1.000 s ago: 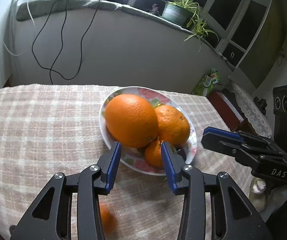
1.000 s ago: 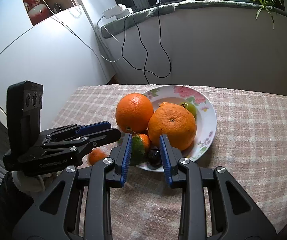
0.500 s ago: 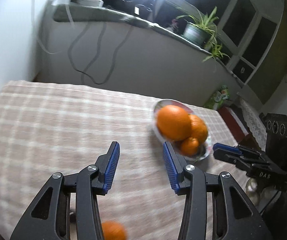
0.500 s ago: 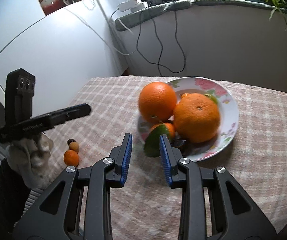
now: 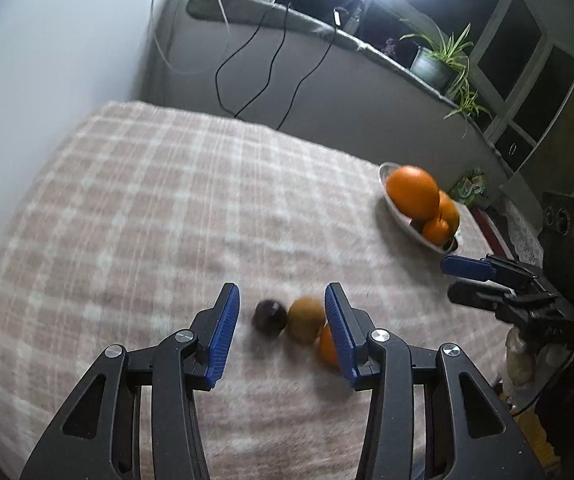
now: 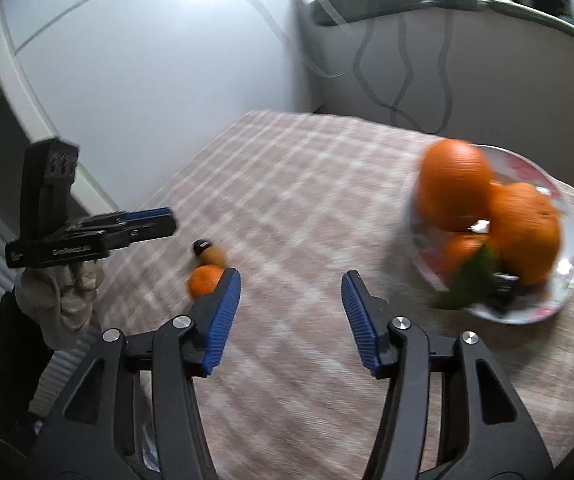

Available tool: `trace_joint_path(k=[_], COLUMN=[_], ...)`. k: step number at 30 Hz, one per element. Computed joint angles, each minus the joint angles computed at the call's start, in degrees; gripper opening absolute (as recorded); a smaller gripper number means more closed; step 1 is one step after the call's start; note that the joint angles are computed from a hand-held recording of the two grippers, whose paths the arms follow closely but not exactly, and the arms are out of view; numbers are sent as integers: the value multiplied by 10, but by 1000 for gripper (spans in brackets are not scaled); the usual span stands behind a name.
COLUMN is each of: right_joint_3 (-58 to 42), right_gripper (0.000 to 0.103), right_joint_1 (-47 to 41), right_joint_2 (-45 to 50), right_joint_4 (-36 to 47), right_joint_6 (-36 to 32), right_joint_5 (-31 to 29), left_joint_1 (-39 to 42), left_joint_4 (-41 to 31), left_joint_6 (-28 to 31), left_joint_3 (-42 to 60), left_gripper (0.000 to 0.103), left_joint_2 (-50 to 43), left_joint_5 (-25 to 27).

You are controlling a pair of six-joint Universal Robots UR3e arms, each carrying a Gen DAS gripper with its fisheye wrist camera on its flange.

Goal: Organize fruits
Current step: 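Move both grippers back toward the last kiwi, plum and tangerine, then close the left gripper on the dark plum while the right grasps the tangerine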

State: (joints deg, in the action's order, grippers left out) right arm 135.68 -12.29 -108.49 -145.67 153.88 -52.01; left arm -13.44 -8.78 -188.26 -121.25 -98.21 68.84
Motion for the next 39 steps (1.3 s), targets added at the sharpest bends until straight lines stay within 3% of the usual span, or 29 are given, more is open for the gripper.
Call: trace_joint_path(k=[6, 15, 24, 27, 31, 33, 39], right_joint_3=[-33, -89, -107, -110, -110, -110, -92], right_gripper=[55, 55, 55, 47, 41, 41, 40], right_joint_1=[136, 223, 231, 223, 224, 230, 216], right_joint_2=[94, 206, 246, 250, 245, 246, 234], right_joint_4=[-102, -165, -172, -166, -161, -168, -177], right_joint_6=[36, 77, 87, 87, 85, 91, 98], right_joint_5=[-83, -133, -135, -124, -120, -128, -115], left_joint_1=[4, 12, 27, 35, 39, 36, 42], left_joint_4=[16, 11, 9, 13, 17, 15, 20], left_joint_6=[11, 20, 20, 22, 23, 25, 32], left_joint_3=[-14, 0, 3, -3, -13, -15, -28], left_gripper=[40, 34, 34, 33, 27, 19, 19], left_joint_2=[-16, -46, -61, -62, -57, -50, -46], left_joint_5=[-8, -31, -67, -81, -87, -74, -76])
